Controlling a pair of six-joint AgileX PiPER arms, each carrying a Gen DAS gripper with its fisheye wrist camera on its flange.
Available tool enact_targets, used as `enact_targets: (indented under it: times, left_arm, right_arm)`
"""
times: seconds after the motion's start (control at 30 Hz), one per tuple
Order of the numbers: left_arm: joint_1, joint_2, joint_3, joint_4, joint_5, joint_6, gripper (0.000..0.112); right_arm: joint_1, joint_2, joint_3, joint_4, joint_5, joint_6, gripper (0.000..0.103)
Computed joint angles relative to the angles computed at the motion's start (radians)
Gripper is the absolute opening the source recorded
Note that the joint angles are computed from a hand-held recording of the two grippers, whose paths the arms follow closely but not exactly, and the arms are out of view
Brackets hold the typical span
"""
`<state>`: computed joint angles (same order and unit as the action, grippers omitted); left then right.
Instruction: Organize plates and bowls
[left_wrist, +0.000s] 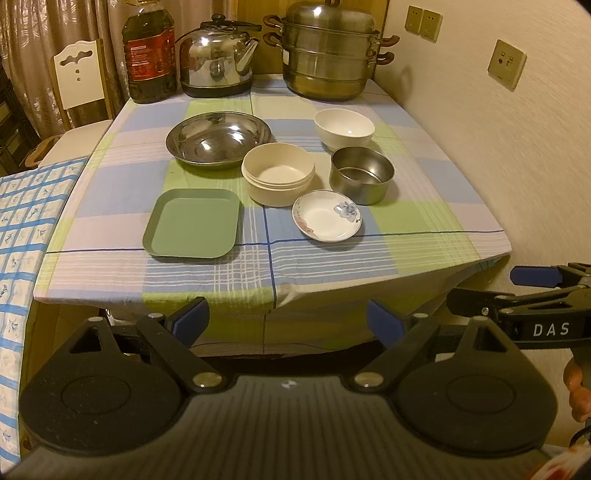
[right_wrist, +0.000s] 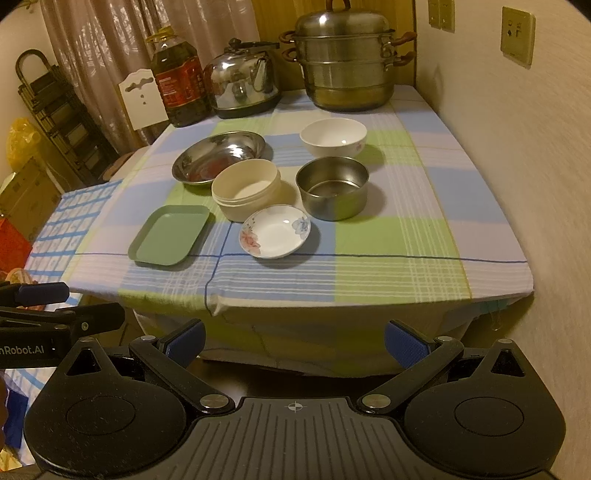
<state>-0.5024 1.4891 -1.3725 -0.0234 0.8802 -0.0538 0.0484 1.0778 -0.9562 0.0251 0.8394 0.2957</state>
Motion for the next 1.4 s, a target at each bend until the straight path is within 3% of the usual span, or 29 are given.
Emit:
enact_targets:
  times: [1.4]
  left_arm:
    - [-0.001, 0.012, -0.013, -0.009, 0.006, 0.004, 0.091]
  right_arm:
    - [-0.016, -0.001, -0.002, 0.006, 0.0, -0.021, 0.103]
